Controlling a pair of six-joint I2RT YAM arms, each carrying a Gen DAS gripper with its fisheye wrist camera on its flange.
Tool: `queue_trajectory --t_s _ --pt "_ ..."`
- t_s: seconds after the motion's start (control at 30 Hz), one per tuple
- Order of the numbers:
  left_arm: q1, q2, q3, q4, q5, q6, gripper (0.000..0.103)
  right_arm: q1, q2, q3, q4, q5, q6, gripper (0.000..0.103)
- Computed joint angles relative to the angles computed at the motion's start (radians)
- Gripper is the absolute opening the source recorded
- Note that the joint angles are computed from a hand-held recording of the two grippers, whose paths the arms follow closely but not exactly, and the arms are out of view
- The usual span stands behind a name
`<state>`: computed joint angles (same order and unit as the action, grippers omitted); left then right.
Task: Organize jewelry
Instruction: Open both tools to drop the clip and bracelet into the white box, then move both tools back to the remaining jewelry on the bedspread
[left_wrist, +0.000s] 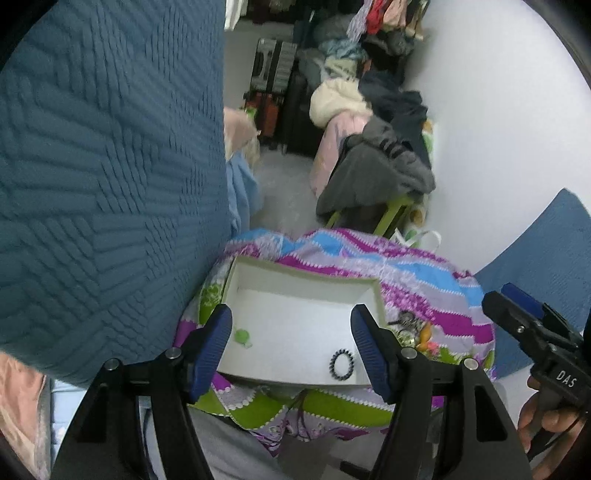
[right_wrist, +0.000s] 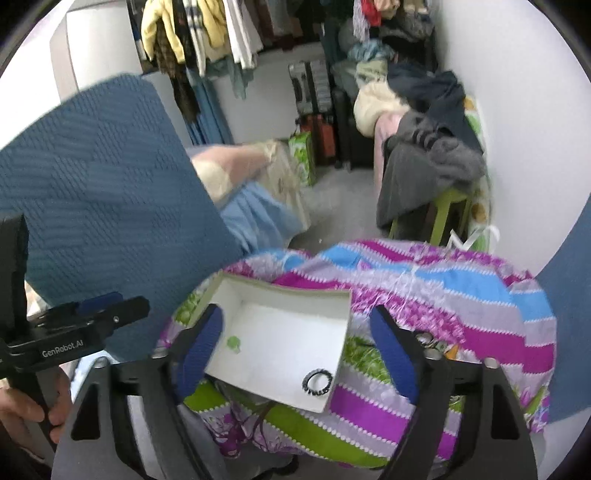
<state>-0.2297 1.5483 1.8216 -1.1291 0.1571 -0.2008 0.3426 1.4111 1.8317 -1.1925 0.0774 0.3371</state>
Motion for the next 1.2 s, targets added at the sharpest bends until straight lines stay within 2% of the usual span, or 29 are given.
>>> queue_trajectory --t_s 0.37,0.57,0.8,0.97,1.2 --pt "-0.185 -0.088 0.111 -0.064 -0.127 -0.085 0.067 -0.028 -0.129 0.117 -0.087 0.024 -0.051 0.086" --pt "-0.357 -0.137 0.097 -0.059 -0.230 -0.160 0.067 -0.067 -0.231 0.091 -0.125 0.035 -0.097 0.086" --pt "-0.523 -0.163 0.044 -0.021 -0.323 -0.250 0.067 -0.205 -0.358 0.012 -0.155 -0.052 -0.154 0.086" --pt "-0.616 -0.184 -0.050 0.047 -0.351 -0.301 0.067 -0.389 -0.464 -0.088 -0.169 -0.192 -0.240 0.086" --pt "-0.713 -0.179 -0.150 0.118 -0.385 -0.350 0.067 -0.898 -0.576 -0.240 -0.249 -0.592 -0.521 0.082"
